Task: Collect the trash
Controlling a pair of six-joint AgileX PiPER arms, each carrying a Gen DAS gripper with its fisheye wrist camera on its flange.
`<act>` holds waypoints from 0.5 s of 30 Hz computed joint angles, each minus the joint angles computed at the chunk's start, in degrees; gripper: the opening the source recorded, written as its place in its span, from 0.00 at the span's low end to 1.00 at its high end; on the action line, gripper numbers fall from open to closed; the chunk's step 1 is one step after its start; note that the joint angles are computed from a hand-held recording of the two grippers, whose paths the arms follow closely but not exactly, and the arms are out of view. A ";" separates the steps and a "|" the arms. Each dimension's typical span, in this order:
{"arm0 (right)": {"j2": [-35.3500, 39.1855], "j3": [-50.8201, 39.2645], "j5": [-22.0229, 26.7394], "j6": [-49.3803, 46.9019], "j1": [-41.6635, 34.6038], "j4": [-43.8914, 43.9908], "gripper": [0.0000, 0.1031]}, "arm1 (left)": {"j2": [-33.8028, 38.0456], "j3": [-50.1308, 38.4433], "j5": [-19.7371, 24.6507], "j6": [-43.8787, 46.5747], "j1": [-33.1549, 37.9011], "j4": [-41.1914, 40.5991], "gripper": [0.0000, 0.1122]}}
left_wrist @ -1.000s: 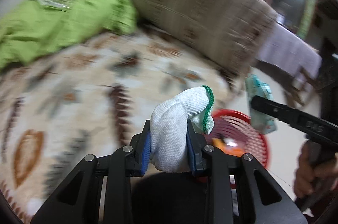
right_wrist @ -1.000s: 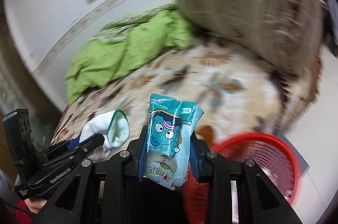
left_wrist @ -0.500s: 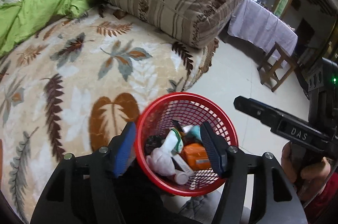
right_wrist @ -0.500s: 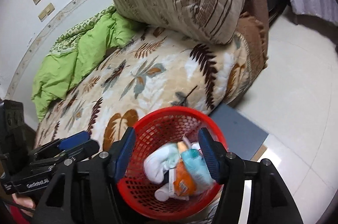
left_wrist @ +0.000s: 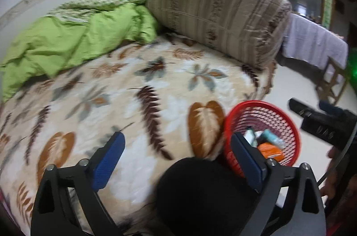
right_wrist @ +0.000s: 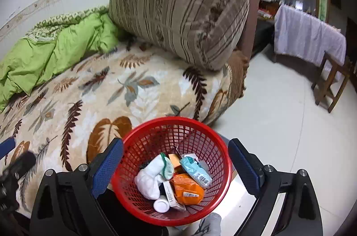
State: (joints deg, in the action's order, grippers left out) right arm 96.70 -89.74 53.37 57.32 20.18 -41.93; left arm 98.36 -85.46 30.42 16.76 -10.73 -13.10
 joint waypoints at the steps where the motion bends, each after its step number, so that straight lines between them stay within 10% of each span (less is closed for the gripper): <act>1: -0.22 0.26 1.09 2.06 1.13 -1.70 0.93 | -1.28 2.05 -1.66 -1.52 0.08 2.27 0.86; 15: 0.54 -1.26 6.89 1.50 6.91 -3.70 0.93 | -3.34 5.76 -5.37 -18.23 0.37 19.47 0.92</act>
State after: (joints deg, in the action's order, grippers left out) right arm 97.25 -90.99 60.26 58.82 27.08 -45.63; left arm 95.02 -79.71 25.05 -1.47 -10.36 6.37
